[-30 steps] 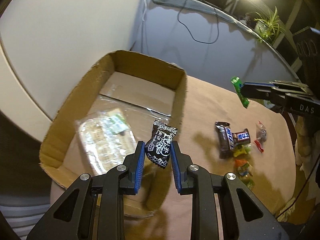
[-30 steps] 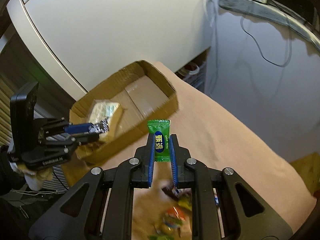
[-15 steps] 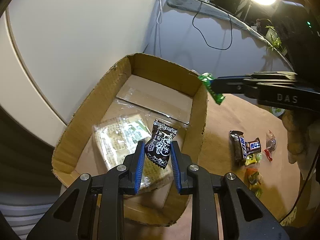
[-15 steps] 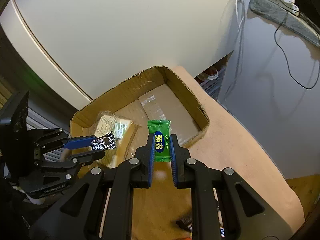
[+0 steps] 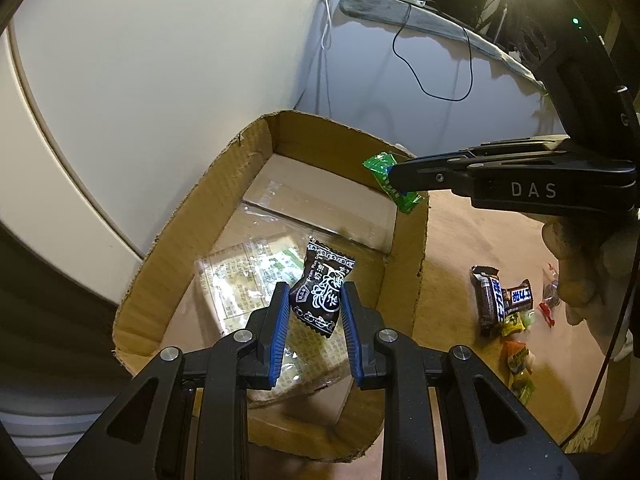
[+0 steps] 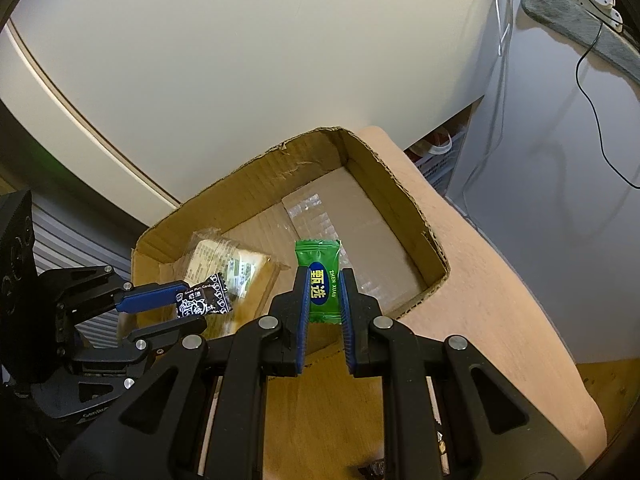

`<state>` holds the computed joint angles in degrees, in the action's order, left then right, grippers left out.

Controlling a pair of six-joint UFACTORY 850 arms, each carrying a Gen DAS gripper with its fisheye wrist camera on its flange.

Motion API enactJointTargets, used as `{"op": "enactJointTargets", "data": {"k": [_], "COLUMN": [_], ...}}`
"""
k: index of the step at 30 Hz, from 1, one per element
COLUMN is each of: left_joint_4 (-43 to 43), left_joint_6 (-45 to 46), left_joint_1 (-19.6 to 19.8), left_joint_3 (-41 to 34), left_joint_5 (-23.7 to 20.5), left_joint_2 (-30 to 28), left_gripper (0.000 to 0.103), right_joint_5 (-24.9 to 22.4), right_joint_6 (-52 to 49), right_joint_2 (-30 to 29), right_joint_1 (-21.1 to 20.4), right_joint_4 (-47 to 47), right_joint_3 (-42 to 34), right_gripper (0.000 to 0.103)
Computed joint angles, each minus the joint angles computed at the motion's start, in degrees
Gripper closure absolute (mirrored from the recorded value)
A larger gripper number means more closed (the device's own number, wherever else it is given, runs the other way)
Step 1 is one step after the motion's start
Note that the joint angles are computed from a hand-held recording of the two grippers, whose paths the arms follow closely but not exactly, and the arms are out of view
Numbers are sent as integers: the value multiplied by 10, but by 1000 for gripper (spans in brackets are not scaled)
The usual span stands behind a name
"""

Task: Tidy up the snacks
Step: 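Carry both candies into the box and open both tools, then grasp the orange egg snack with the left tool while the right grasps the pink candy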

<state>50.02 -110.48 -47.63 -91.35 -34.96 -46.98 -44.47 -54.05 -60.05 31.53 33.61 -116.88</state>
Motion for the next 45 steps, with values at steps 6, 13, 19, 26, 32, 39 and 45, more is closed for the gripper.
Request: {"op": "enactJointTargets", "data": {"k": [6,13,19,26,32,39,45], "left_joint_4": [-7,-12,1,10,19,4,-59], "left_joint_6": [4,7,-7,-13,-11,28,112], "left_joint_1": [1,-1,-3,-11,-19,-24,-26], "left_joint_3": [-1,-1,7,6,-7,-49,-116], "left_joint_5": [-3,-10,-15,-27,-32,-8,22], "left_joint_2": [-1,0,6,11,9,-17,-62], "left_gripper": [79,71,66,66,66,66,66], "right_joint_5": [-9,0,26,43,59,91,128], "right_joint_6": [-1,-4,-20,-27,-48,-81,-72], "right_joint_2": [-6,0,21,46,82,144,187], "right_joint_1": [0,3,4,-1,-18,-60,-106], "right_joint_4": [0,6,23,36,60,90,84], "right_joint_3": [-10,-1,29,64,113,205,280], "right_gripper": [88,81,43,35,35,35,35]}}
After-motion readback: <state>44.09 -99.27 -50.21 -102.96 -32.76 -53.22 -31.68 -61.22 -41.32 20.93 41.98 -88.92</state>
